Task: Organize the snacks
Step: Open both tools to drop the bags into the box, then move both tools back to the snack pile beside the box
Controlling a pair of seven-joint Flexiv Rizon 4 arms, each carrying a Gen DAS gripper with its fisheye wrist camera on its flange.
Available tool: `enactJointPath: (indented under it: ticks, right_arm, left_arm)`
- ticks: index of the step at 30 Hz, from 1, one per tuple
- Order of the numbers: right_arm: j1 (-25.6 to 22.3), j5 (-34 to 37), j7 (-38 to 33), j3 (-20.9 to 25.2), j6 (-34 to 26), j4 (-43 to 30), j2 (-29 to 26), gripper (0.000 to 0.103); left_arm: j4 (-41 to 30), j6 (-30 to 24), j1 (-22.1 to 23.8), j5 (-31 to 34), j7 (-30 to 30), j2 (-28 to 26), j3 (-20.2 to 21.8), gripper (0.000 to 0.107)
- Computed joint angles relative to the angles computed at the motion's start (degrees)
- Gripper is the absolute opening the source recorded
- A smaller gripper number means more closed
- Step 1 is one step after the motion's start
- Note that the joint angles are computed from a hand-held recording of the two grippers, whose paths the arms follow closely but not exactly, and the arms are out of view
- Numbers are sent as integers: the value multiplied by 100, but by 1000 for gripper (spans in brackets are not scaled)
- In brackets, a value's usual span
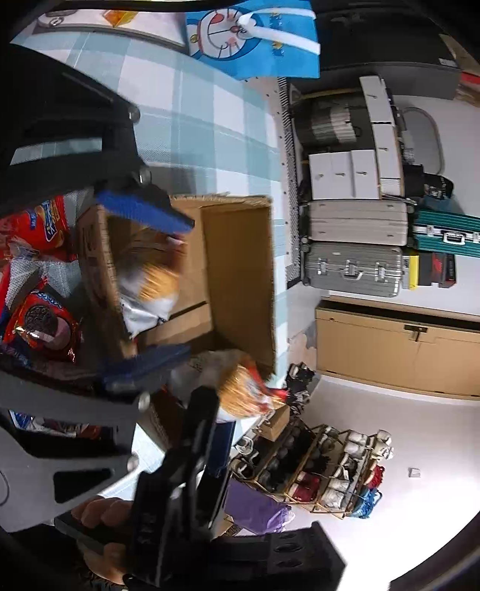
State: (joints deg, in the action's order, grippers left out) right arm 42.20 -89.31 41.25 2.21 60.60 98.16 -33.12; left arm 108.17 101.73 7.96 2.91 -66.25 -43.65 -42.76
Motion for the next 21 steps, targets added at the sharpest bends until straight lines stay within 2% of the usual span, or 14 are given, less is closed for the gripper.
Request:
enactJointPath:
  ticks: [1, 3, 4, 5, 7, 8, 10, 15, 19, 21]
  right_arm:
    - [48, 21, -61, 14, -88, 16, 33, 54]
    - [194, -14, -90, 35, -387, 94, 154, 66]
    - [229, -69, -42, 56, -471, 128, 199, 80]
    - [275, -124, 31, 83, -601, 181, 265, 86]
    - [381, -74, 54, 175, -970, 281, 393, 90]
    - [421, -20, 32, 232, -1117, 330, 453, 97]
    - [504, 132, 3, 335, -1416, 415, 545, 103]
    - [665, 193, 111, 517, -1746, 617, 583, 103]
    - [763, 594, 91, 619, -1851, 695, 547, 103]
    - [802, 613, 195, 624, -1829, 745, 559, 103]
  left_arm:
    - [93, 91, 114, 33, -24, 36, -98, 82]
    - [267, 242, 333, 140, -117, 82, -286, 86]
    - [385, 271, 469, 202, -176, 143, -359, 88]
    - [471, 311, 495, 218, -265, 227, -335, 91]
    - [723, 408, 688, 332, -417, 394, -392, 103]
    - [842, 481, 845, 438, -475, 433, -480, 103]
    - [1078, 509, 1056, 597, -614, 574, -559, 103]
    - [1632, 812, 1259, 898, -913, 1001, -374, 103]
    - [1965, 852, 1732, 1231, -1175, 1009, -617, 103]
    - [2085, 919, 1794, 1328, -1249, 1013, -564, 103]
